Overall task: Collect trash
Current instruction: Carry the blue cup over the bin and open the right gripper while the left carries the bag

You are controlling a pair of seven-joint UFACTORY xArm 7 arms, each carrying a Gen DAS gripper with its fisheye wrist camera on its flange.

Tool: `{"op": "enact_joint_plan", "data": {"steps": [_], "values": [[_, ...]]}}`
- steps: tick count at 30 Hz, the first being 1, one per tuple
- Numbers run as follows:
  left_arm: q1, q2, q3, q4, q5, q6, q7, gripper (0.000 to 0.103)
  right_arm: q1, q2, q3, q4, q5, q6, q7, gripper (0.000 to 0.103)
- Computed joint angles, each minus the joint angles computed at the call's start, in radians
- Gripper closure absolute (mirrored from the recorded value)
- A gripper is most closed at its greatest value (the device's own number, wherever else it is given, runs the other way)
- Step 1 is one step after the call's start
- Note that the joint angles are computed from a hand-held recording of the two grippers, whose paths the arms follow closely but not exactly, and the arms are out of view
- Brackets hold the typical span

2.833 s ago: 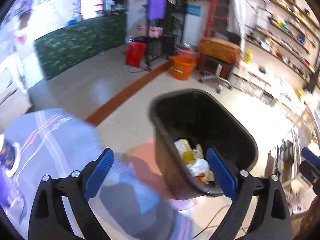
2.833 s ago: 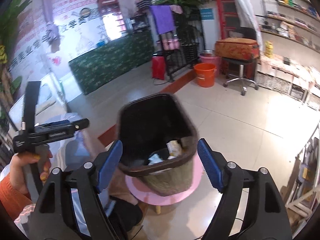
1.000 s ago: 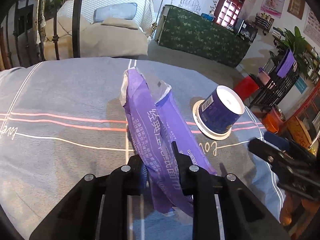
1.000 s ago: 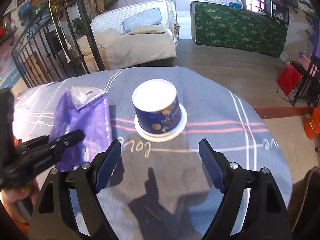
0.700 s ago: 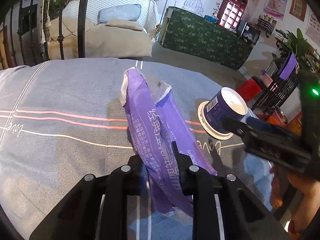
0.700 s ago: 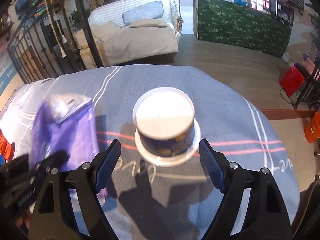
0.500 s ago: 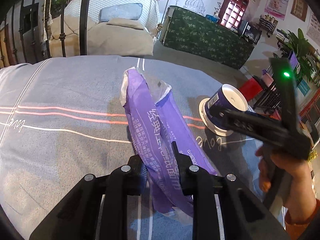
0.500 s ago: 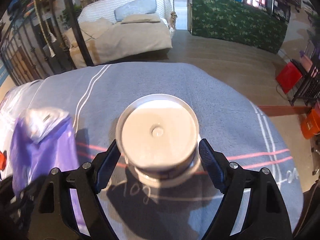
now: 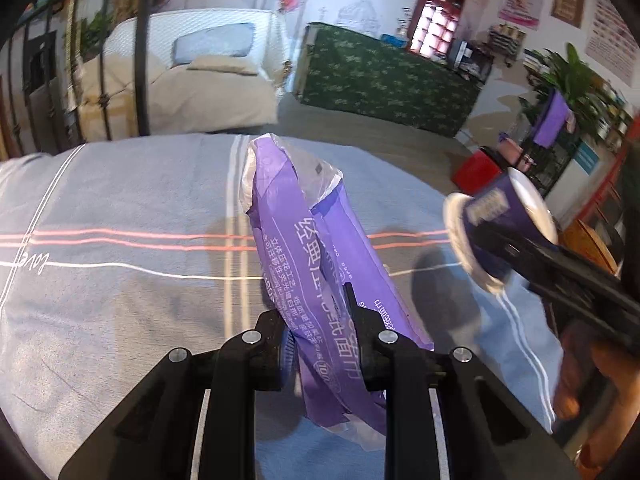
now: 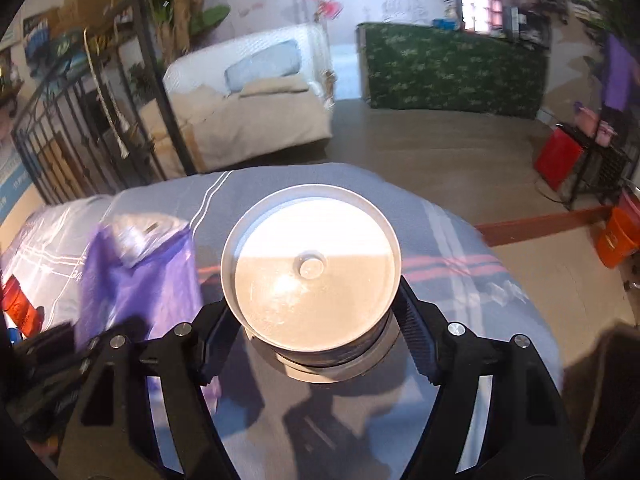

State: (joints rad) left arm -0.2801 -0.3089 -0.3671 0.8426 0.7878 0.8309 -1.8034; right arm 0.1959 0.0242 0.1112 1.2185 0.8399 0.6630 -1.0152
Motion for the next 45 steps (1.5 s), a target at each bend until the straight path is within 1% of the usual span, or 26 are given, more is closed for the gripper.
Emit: {"op": "enact_joint_plan", "data": {"steps": [2, 4, 7, 9, 10, 12, 13, 15, 16, 18, 20, 24, 26, 29, 32, 34, 38, 42, 45], "values": [[-0.001, 0.026, -0.001, 0.025, 0.017, -0.019, 0.015, 0.081, -0.032, -0.089, -0.037, -0.078, 0.042, 0.011, -0.037, 0.031], [-0.004, 0.05, 0.009, 0.042, 0.034, -0.055, 0.03, 0.082, -0.048, -0.157, -0.076, -0.141, 0.061, 0.014, -0.066, 0.031], [-0.017, 0.138, 0.018, 0.122, 0.064, -0.087, 0.076, 0.081, -0.071, -0.259, -0.14, -0.228, 0.05, 0.006, -0.099, 0.031], [-0.038, 0.2, 0.033, 0.186, 0.093, -0.109, 0.086, 0.082, -0.085, -0.321, -0.183, -0.282, 0.038, -0.017, -0.128, 0.031], [-0.051, 0.237, 0.039, 0.228, 0.117, -0.112, 0.089, 0.081, -0.088, -0.342, -0.21, -0.298, 0.037, -0.014, -0.147, 0.031], [-0.084, 0.311, 0.048, 0.313, 0.157, -0.1, 0.1, 0.082, -0.091, -0.365, -0.247, -0.319, 0.043, -0.028, -0.172, 0.031], [-0.101, 0.347, 0.055, 0.358, 0.179, -0.111, 0.109, 0.081, -0.102, -0.374, -0.263, -0.326, 0.029, -0.031, -0.171, 0.031], [-0.141, 0.413, 0.066, 0.444, 0.202, -0.095, 0.139, 0.081, -0.118, -0.379, -0.299, -0.326, 0.014, -0.005, -0.165, 0.031], [-0.161, 0.45, 0.072, 0.494, 0.205, -0.092, 0.163, 0.081, -0.127, -0.379, -0.315, -0.325, 0.011, -0.002, -0.173, 0.031], [-0.193, 0.503, 0.089, 0.562, 0.216, -0.117, 0.181, 0.081, -0.141, -0.39, -0.336, -0.339, 0.019, -0.032, -0.205, 0.031], [-0.229, 0.567, 0.106, 0.645, 0.218, -0.115, 0.216, 0.082, -0.153, -0.403, -0.369, -0.352, 0.033, -0.024, -0.226, 0.031], [-0.291, 0.695, 0.133, 0.813, 0.187, -0.127, 0.298, 0.082, -0.195, -0.379, -0.412, -0.343, 0.054, -0.016, -0.24, 0.031], [-0.328, 0.747, 0.152, 0.886, 0.18, -0.116, 0.331, 0.081, -0.214, -0.36, -0.415, -0.335, 0.066, -0.025, -0.245, 0.031], [-0.366, 0.812, 0.178, 0.97, 0.156, -0.128, 0.372, 0.081, -0.251, -0.327, -0.428, -0.316, 0.089, -0.016, -0.25, 0.031], [-0.399, 0.883, 0.202, 1.062, 0.118, -0.13, 0.421, 0.081, -0.286, -0.283, -0.416, -0.296, 0.103, -0.039, -0.257, 0.031], [-0.413, 0.912, 0.215, 1.098, 0.085, -0.132, 0.455, 0.081, -0.307, -0.249, -0.404, -0.281, 0.11, -0.055, -0.255, 0.031], [-0.426, 0.933, 0.244, 1.106, 0.023, -0.155, 0.498, 0.081, -0.354, -0.167, -0.381, -0.228, 0.135, -0.059, -0.256, 0.031], [-0.45, 0.967, 0.278, 1.143, -0.037, -0.154, 0.543, 0.081, -0.405, -0.061, -0.342, -0.154, 0.144, -0.034, -0.216, 0.031], [-0.466, 0.962, 0.311, 1.133, -0.072, -0.161, 0.557, 0.081, -0.435, 0.018, -0.3, -0.096, 0.133, -0.049, -0.191, 0.031]]}}
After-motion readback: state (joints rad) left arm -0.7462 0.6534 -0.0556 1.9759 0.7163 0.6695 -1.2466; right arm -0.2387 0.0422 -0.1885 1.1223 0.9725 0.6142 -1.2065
